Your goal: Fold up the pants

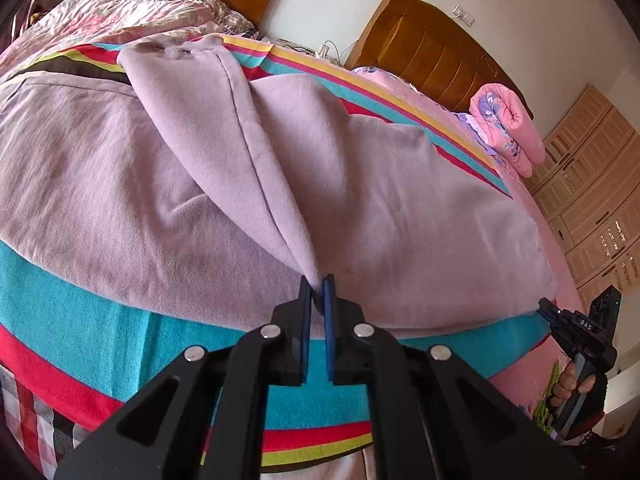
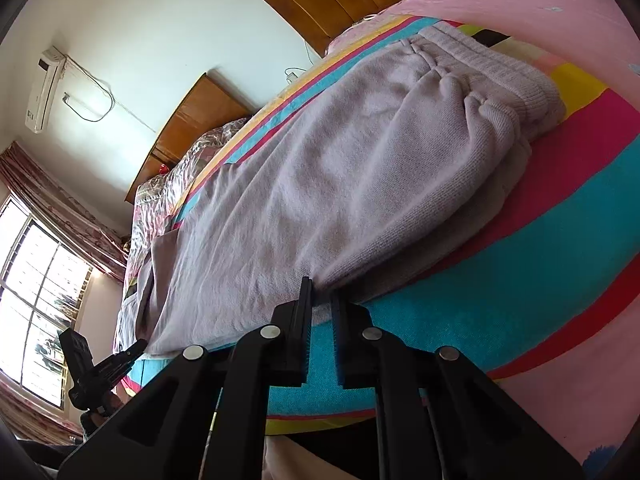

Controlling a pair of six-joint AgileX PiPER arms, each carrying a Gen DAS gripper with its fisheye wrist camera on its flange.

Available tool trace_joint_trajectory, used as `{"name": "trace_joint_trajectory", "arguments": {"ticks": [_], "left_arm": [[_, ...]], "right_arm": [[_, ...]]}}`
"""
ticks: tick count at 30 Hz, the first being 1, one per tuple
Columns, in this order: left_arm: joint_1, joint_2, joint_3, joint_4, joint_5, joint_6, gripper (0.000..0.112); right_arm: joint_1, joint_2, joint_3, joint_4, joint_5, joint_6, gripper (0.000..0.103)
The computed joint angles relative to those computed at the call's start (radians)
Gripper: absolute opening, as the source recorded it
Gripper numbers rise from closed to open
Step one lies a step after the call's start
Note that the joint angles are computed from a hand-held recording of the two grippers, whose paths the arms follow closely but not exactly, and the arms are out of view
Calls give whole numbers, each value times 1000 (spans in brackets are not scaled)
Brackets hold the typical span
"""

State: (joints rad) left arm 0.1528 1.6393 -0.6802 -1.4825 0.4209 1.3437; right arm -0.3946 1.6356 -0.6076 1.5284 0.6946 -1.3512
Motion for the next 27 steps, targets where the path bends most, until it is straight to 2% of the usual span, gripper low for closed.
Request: {"name": "trace_joint_trajectory", "arguments": {"ticks": [4,7,8,9,10,11,13,15,17,19,22,25,27], "left_arm": [[-7,-22,20,17,-12,6,3],[29,35,10,-39,45,71,3],[37,32,15,-57,62,94,4],[43,23,17,-56,69,97,7],[54,15,12,-36,82,85,20],[68,12,-2,9,101,56,45],[100,-19,-26,100,122,-10,66],[147,-58,-58,144,135,-73,74],[172,-54,-156,253,151,-217,89],[137,-9,-287,410,119,-413,91],[86,166,-543,632,101,-691,89],[76,390,-843,830,183,-976,63],[73,521,-1043,931,241,-1119,61]], "right_arm": [[-6,-5,-13,-18,3,18,9],[5,20,-25,-45,-11,39,11],[-3,16,-23,-51,-2,43,21],[-6,4,-23,-72,-6,61,26],[-12,-12,-19,-97,-12,81,43],[-19,-33,-17,-132,-16,114,58],[-30,-100,-3,-176,-9,127,59],[9,-196,3,-223,-40,123,59],[101,-251,-36,-290,-73,168,59],[224,-250,-92,-305,-101,174,59],[463,-155,-224,-379,-185,278,59],[653,-1,-393,-506,-256,400,59],[715,123,-537,-601,-234,504,59]]}}
